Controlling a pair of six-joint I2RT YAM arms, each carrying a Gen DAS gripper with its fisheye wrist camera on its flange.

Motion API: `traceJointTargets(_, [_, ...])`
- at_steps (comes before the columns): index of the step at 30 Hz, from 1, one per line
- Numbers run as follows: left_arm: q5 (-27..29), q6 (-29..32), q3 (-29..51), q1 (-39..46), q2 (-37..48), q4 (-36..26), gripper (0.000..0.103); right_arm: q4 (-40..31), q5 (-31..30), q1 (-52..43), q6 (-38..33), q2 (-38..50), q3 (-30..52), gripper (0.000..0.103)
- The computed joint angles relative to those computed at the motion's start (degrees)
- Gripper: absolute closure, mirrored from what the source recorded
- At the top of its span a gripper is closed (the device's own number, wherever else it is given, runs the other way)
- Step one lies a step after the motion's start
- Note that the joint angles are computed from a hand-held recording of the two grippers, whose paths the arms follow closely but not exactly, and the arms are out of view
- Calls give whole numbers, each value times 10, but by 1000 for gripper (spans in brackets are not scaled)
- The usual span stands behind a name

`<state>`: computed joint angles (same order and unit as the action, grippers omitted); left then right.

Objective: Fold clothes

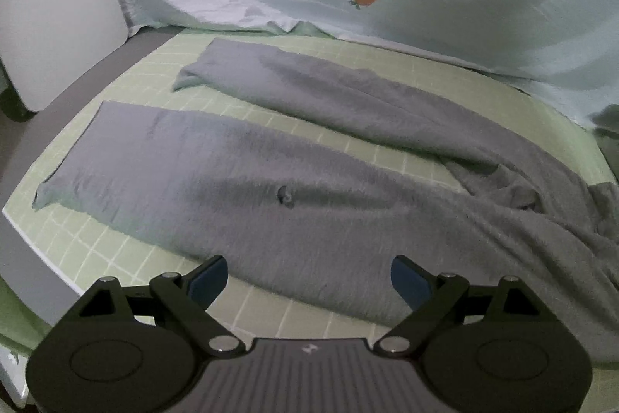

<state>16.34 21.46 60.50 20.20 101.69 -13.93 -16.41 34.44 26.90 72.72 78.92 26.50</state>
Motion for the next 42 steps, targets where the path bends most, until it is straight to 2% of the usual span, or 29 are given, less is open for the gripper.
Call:
traceJointTargets(1, [-1, -2, 2, -3, 1, 1, 12, -6, 2, 1, -1, 1, 4, 61])
traceJointTargets(2, [-3, -4, 7, -6, 4, 0, 11, -28, 26, 5, 1, 6, 21, 37])
traceJointTargets(3, [-5, -8, 10, -9, 7, 1, 11, -41, 54, 8, -2, 12, 37, 21])
traceJointTargets(4, [-7, -13, 14, -11, 9, 2, 11, -49, 83, 6, -14, 18, 56, 16])
traceJointTargets(7, [-14, -26, 25, -21, 18, 5, 11, 37, 120, -25, -120, 32, 74, 2])
traceJointTargets(10, [-25, -41, 38, -34, 34, 12, 11, 142, 92, -73, -256, 79, 99, 1])
traceJointTargets(13, [-34, -60, 61, -48, 55, 19, 11, 190, 48, -124, -326, 140, 139, 3])
traceJointTargets(15, [-44, -78, 81, -58, 72, 24, 11, 202, 17, -162, -320, 173, 164, 15])
traceJointTargets(18, [-65, -111, 120, -77, 103, 22, 11, 205, -20, -219, -292, 221, 198, 26])
traceJointTargets(21, [-87, -133, 158, -94, 129, -6, 11, 175, -57, -247, -314, 271, 248, 32])
traceJointTargets(25, [-105, -113, 161, -117, 135, -24, 11, 235, -103, -227, -364, 280, 229, 27])
traceJointTargets(26, [-107, -105, 158, -123, 136, -28, 11, 241, -110, -215, -372, 286, 229, 23])
traceJointTargets(28, [-113, -92, 155, -132, 138, -34, 11, 236, -119, -186, -391, 306, 236, 22])
traceJointTargets(30, [-120, -81, 153, -142, 139, -37, 11, 205, -103, -163, -402, 344, 269, 21])
traceJointTargets(32, [-129, -71, 150, -148, 136, -34, 11, 211, -66, -143, -415, 353, 269, 21])
traceJointTargets(35, [-135, -59, 146, -153, 133, -33, 11, 235, -83, -158, -407, 332, 250, 20])
traceJointTargets(40, [-146, -58, 149, -156, 130, -40, 11, 295, -88, -198, -351, 281, 202, 19])
traceJointTargets(42, [-146, -62, 156, -157, 134, -46, 11, 297, -96, -211, -338, 286, 205, 19])
